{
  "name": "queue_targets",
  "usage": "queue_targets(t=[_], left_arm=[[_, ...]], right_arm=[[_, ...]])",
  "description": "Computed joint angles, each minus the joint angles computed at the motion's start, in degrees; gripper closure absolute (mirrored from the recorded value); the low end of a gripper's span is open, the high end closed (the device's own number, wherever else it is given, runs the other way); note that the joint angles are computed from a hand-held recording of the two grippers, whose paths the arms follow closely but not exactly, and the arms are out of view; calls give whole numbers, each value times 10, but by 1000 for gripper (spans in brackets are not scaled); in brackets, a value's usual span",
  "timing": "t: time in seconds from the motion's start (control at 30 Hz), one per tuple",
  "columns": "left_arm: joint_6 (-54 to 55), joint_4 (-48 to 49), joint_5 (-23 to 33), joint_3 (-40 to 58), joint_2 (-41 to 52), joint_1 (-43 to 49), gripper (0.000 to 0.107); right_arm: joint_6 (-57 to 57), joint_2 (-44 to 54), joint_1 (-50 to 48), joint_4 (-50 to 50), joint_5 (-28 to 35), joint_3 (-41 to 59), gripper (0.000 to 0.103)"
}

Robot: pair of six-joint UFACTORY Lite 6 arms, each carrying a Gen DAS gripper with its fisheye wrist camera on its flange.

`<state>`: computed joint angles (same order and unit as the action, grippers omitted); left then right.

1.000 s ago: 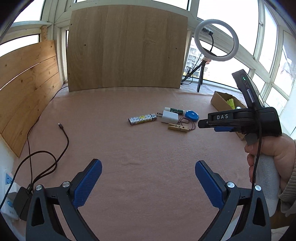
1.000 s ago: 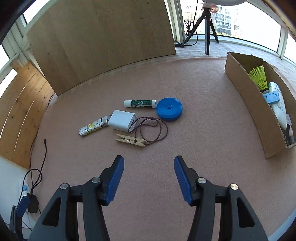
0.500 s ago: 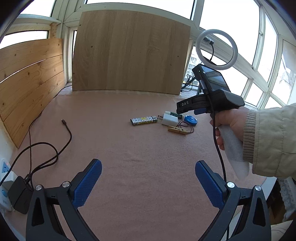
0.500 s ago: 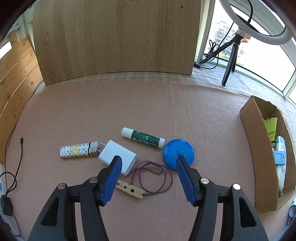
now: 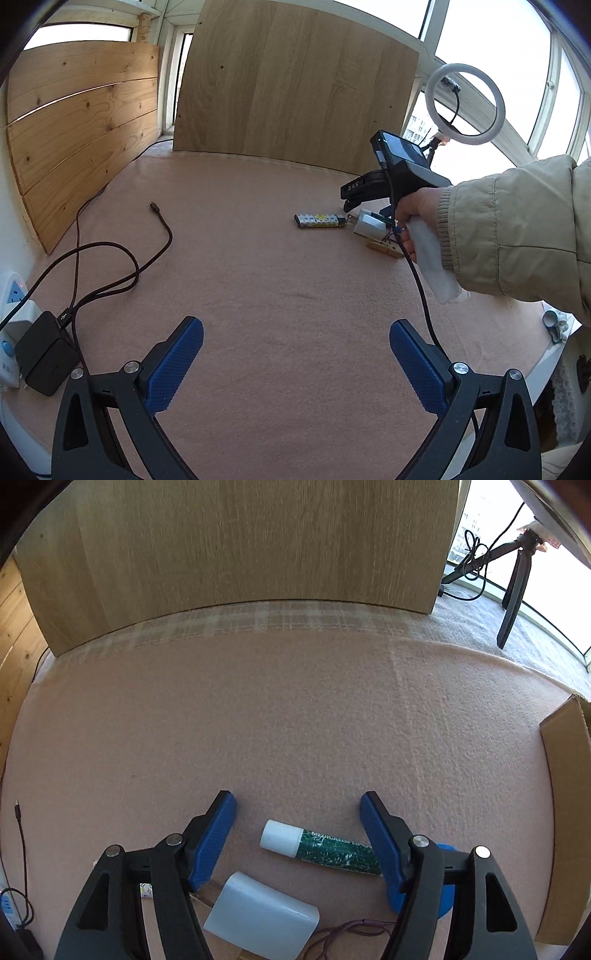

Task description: Organize objects

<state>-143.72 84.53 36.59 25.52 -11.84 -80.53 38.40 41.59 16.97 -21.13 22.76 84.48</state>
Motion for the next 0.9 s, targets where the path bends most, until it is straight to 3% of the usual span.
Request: queue_targets(t=[0.17,0.5,0.67,0.9], left_arm=[[15,-7,0,-16,-26,4,5],[20,-28,16,-57,-91,-30,5],[41,-65,41,-65,-116,-64,5],[67,-94,55,-59,-122,-89,5]], right_arm=[[61,-72,35,-61,-36,-113,34],[311,-243,126,-244,-72,-357,28],[397,-285,157,-297,-68,-412,27],[405,-308,156,-306,-82,-447,26]])
